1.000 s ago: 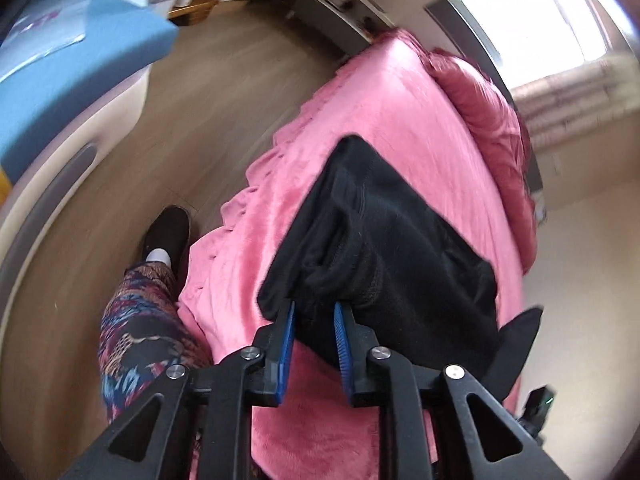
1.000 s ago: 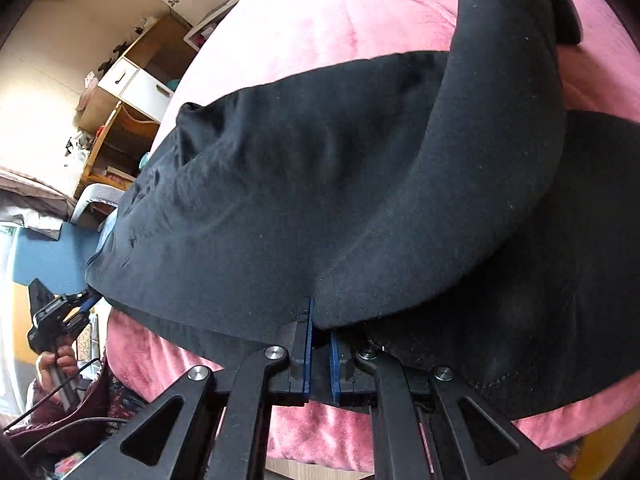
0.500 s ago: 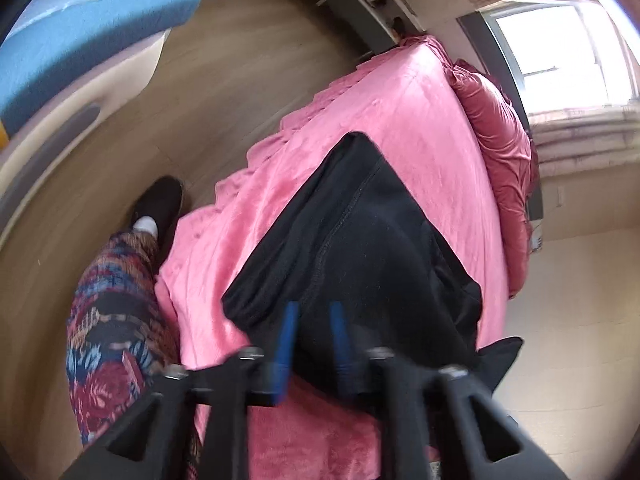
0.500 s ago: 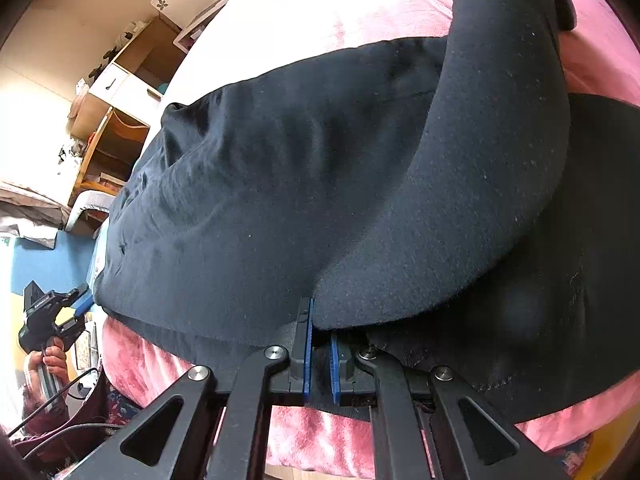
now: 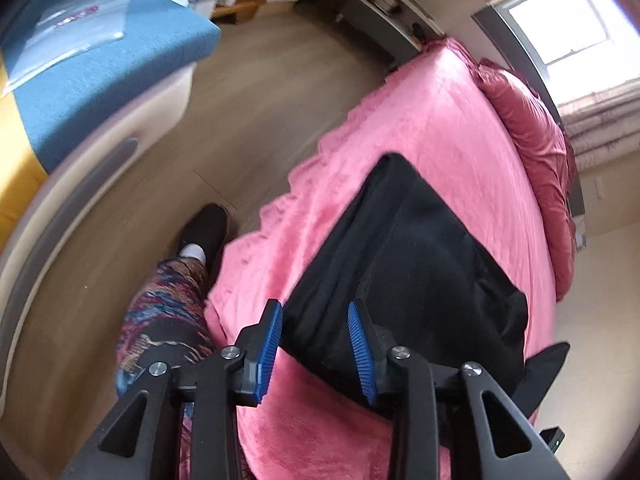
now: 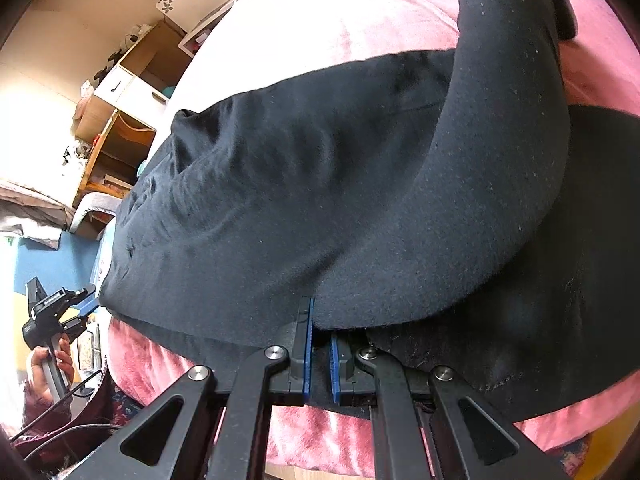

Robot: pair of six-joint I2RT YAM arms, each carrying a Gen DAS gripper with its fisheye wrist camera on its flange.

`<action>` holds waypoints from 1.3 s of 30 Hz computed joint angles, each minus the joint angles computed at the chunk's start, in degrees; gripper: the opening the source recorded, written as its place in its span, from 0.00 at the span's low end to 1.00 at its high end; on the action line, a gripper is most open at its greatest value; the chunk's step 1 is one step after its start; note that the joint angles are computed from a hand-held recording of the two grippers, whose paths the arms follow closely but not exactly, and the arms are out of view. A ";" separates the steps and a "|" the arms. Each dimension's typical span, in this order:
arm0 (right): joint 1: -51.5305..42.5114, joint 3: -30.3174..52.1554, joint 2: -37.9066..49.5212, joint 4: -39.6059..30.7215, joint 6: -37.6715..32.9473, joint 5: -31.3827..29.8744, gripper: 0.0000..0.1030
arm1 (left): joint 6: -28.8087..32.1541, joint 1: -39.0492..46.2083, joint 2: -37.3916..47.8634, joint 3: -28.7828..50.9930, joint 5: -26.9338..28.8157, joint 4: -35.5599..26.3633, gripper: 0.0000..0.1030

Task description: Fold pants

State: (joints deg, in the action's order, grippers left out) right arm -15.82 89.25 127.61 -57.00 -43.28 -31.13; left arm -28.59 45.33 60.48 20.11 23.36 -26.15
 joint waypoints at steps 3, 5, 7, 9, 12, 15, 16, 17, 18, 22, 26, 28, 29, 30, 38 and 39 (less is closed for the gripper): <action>-0.56 0.48 -1.32 -1.89 -1.03 -1.08 0.07 | -1.43 -3.03 1.02 -0.36 -1.43 3.14 0.08; -1.39 0.93 -2.37 -3.61 -2.37 -2.57 0.07 | -0.41 -3.37 1.92 0.23 -2.11 3.66 0.05; -2.94 2.46 -3.00 -7.05 -4.66 -4.70 0.07 | 2.11 -1.65 1.19 0.63 -2.54 2.30 0.05; -4.00 2.83 -3.39 -9.12 -7.32 -5.03 0.07 | 3.65 -0.28 1.19 0.94 -2.13 1.50 0.05; -4.39 0.94 -3.21 -8.93 -9.67 -2.21 0.07 | 4.13 -1.86 1.41 0.77 -4.69 1.56 0.05; -4.14 -2.11 -2.72 -5.87 -9.46 1.23 0.07 | 4.31 -2.86 2.13 0.73 -6.12 1.91 0.05; -4.09 -2.38 -2.36 -5.58 -9.35 1.83 0.07 | 4.28 -3.88 1.89 0.88 -7.24 1.44 0.05; -3.94 -3.32 -2.46 -4.43 -9.62 2.75 0.07 | 4.11 -4.82 1.75 1.12 -8.49 1.00 0.06; -3.88 -3.77 -2.42 -3.55 -9.86 3.24 0.07 | 3.74 -5.57 1.97 1.39 -9.70 0.69 0.09; -3.31 -3.08 -0.29 -2.63 -8.98 4.59 0.07 | 0.65 -7.26 0.26 3.24 -14.40 -3.43 0.21; -3.02 -0.26 0.24 -5.99 -10.50 5.61 0.33 | -2.04 -12.41 -9.51 5.76 -23.71 -8.90 0.23; -3.36 2.93 0.52 -9.15 -12.13 6.55 0.58 | -2.31 -16.12 -12.24 7.03 -25.36 -9.36 0.25; -3.82 4.49 0.52 -10.17 -12.92 6.73 0.60 | -2.21 -18.62 -12.67 7.54 -25.68 -8.78 0.25; -4.33 6.37 0.04 -10.85 -13.48 6.67 0.60 | -2.24 -21.52 -12.55 7.95 -26.23 -7.84 0.26; 0.29 27.10 3.93 -5.35 3.43 1.87 0.59 | -1.92 -43.77 7.46 11.50 -19.82 9.26 0.27; 1.36 29.10 5.11 -4.26 5.30 2.53 0.57 | -2.02 -45.73 9.98 12.07 -19.31 10.93 0.27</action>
State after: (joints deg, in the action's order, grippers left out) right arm -14.46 118.36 132.72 -61.26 -37.98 -28.61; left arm -30.61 -0.39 70.46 32.18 4.05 -15.23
